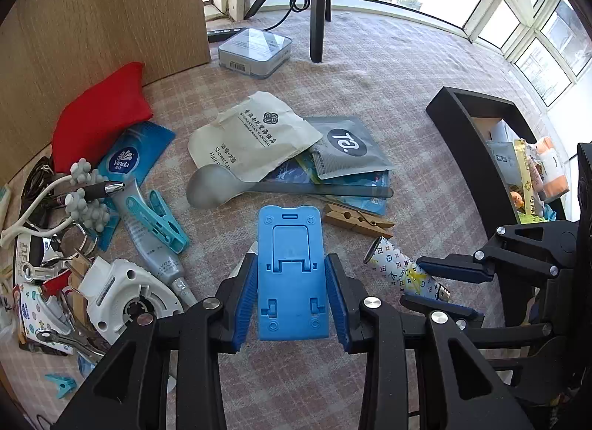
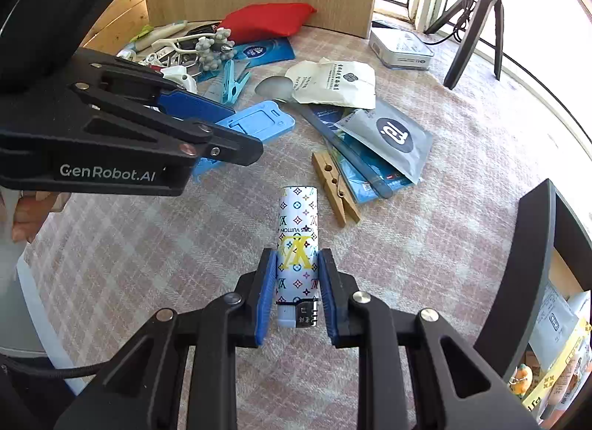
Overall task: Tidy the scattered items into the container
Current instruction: 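Carry the phone stand and patterned tube into the tray and open both tools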
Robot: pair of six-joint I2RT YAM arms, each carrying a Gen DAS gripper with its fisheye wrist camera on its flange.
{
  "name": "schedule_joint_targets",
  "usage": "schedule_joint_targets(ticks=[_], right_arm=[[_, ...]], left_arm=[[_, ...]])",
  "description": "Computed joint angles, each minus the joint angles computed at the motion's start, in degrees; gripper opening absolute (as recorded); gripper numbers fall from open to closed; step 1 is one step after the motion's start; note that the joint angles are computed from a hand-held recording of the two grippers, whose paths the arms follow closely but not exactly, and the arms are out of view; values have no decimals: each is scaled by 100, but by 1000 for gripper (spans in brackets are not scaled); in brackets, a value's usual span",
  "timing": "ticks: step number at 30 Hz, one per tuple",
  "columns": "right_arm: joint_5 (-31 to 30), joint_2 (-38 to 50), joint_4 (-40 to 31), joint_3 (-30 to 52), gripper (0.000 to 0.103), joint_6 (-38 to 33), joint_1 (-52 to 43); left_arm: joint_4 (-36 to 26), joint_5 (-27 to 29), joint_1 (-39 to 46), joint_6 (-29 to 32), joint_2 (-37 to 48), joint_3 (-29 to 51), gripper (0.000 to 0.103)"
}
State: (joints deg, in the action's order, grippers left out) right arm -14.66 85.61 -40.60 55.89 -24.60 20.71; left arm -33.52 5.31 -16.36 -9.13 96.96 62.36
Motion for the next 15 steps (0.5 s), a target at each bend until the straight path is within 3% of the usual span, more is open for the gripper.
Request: schedule_joint_targets(ticks=[15], right_arm=[[-619, -606, -1051, 680, 23, -576, -3055]], left_arm=[[-365, 158, -1507, -395, 753, 1878, 34]])
